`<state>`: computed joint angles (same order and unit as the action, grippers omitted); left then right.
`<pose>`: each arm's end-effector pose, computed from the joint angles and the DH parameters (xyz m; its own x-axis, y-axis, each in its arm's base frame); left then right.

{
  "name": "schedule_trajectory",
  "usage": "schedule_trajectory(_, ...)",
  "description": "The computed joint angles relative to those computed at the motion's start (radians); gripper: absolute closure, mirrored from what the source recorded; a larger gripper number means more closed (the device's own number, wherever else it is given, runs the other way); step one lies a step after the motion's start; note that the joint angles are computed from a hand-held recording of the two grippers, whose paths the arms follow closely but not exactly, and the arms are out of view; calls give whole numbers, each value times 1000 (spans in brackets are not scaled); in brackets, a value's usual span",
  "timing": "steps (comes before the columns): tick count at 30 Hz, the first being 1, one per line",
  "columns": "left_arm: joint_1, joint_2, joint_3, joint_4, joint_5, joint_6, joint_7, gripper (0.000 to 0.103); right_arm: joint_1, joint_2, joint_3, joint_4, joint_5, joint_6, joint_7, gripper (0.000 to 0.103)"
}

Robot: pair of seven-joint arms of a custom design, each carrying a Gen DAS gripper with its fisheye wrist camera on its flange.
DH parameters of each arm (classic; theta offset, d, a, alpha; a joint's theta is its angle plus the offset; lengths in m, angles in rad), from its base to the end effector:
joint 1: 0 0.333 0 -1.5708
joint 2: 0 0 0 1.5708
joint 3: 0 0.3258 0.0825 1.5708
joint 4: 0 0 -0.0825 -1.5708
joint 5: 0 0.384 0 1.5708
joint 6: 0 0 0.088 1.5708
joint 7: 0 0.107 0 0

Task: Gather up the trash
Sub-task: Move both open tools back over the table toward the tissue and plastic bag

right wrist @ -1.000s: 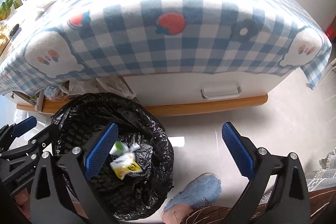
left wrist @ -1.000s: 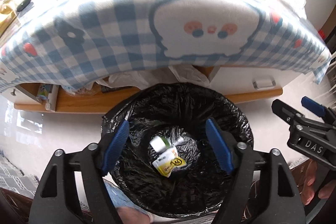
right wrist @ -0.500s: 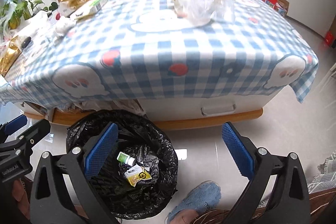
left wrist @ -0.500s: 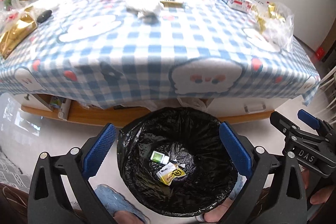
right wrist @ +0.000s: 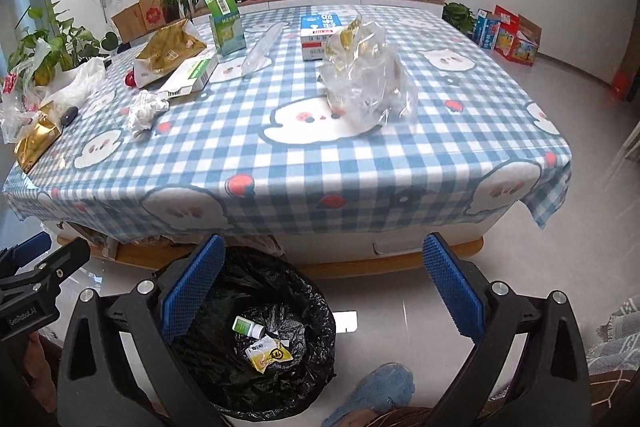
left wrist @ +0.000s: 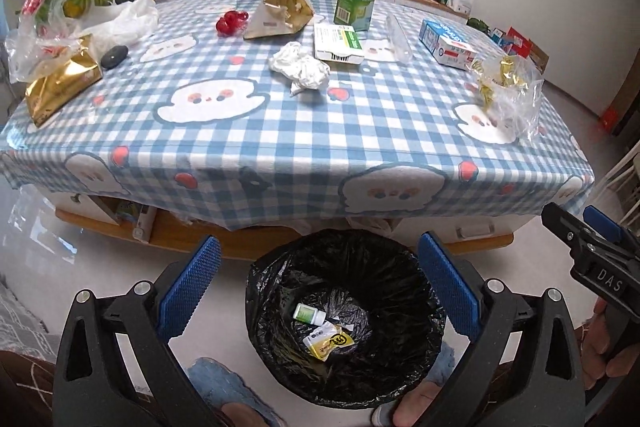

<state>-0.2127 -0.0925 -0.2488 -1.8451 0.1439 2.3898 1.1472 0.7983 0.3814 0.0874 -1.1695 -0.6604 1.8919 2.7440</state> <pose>0.5170 -0.2629 0.6415 -0.1465 -0.9851 0.0905 -0.7987 0.0638 -0.5984 0.4876 0.5026 0.6382 -0.1851 -0.9824 -0.0266 -0.7449 0.1579 -0.6482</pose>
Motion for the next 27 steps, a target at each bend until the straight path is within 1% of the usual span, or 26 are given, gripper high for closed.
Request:
schedule_trajectory(5,1,-1,3,29,-16,-11,17,6,9,14,-8,57,-24,-27,-45,8)
schedule_trajectory(8,2,14,9,61,-46,-23,35,6,7,21,-15,84,-23,-32,-71,8)
schedule_trajectory(13,3,45,10,126,-11,-40,23,6,11,53,-32,156,-19,-51,-116,8)
schedule_trajectory(17,-3,76,16,183,-3,-50,25,6,5,62,-47,178,-8,-41,-130,8)
schedule_trajectory(24,-19,142,30,276,13,-82,34,6,-29,65,-55,190,35,-12,-145,8)
schedule_trajectory(27,-25,176,38,321,17,-102,42,6,-40,80,-62,219,46,-17,-167,8)
